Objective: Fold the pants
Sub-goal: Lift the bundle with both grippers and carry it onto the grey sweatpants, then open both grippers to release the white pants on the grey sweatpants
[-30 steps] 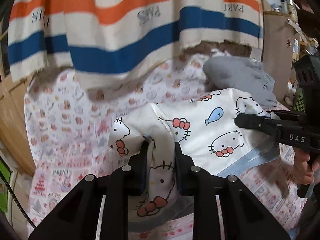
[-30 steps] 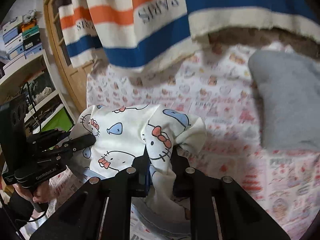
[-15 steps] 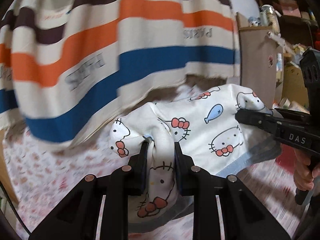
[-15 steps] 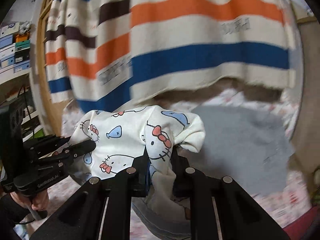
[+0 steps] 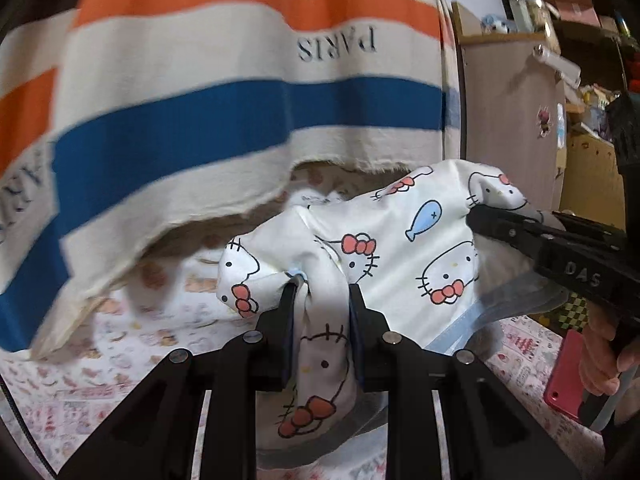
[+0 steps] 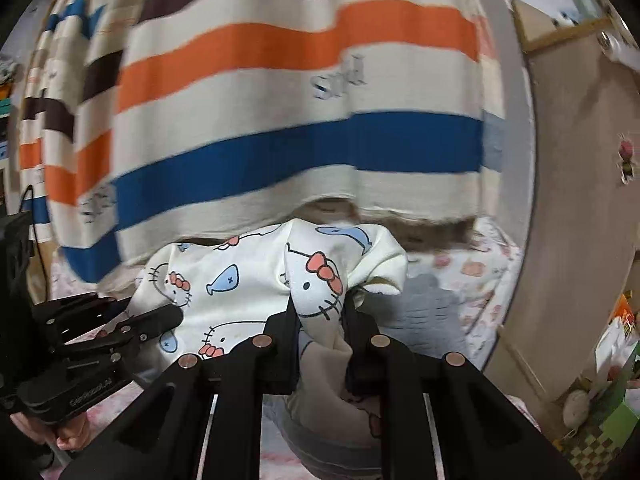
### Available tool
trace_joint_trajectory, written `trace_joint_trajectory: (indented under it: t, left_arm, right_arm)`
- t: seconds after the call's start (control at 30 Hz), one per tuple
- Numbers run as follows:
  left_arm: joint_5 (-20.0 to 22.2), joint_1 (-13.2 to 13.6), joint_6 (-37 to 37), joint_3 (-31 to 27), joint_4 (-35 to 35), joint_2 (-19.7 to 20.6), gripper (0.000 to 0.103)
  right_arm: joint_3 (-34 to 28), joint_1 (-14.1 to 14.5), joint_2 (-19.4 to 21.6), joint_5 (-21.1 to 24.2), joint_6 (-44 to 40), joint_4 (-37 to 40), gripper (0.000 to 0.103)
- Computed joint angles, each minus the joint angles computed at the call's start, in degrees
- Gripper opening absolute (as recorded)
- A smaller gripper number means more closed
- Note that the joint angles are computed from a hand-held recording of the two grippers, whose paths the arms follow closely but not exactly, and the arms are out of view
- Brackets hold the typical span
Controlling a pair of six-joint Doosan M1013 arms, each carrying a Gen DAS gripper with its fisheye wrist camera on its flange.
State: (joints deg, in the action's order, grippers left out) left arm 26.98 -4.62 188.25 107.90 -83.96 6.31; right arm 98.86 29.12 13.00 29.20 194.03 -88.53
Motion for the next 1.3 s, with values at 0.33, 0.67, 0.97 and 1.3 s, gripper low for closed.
trace_joint_trajectory:
  t: [0.33,0.67,0.97,1.3]
  left_arm:
    - [-6.97,-4.96,-2.52,-2.44,3.16,5.90,0.056]
    - [-5.55,-3.05,-3.78,-3.68,0.89,6.96,0.084]
    - [-2.39,-1.05,17.13,-0.43,-19.97,3.44,0.098]
    - [6.70,1.35,38.44,5.27,-38.80,1.31,0.102]
  right_arm:
    - [-2.66,-4.13,5.78,0.33,-12.40,16.73,0.030]
    - [-3.00,-2.64,6.11,9.12,-7.47,12.13,0.087]
    - [-2.26,0.11,4.85,12.69,-2.29,5.97,0.103]
    - [1.81,5.28,3.13,15.93,12.53,-6.98,0.102]
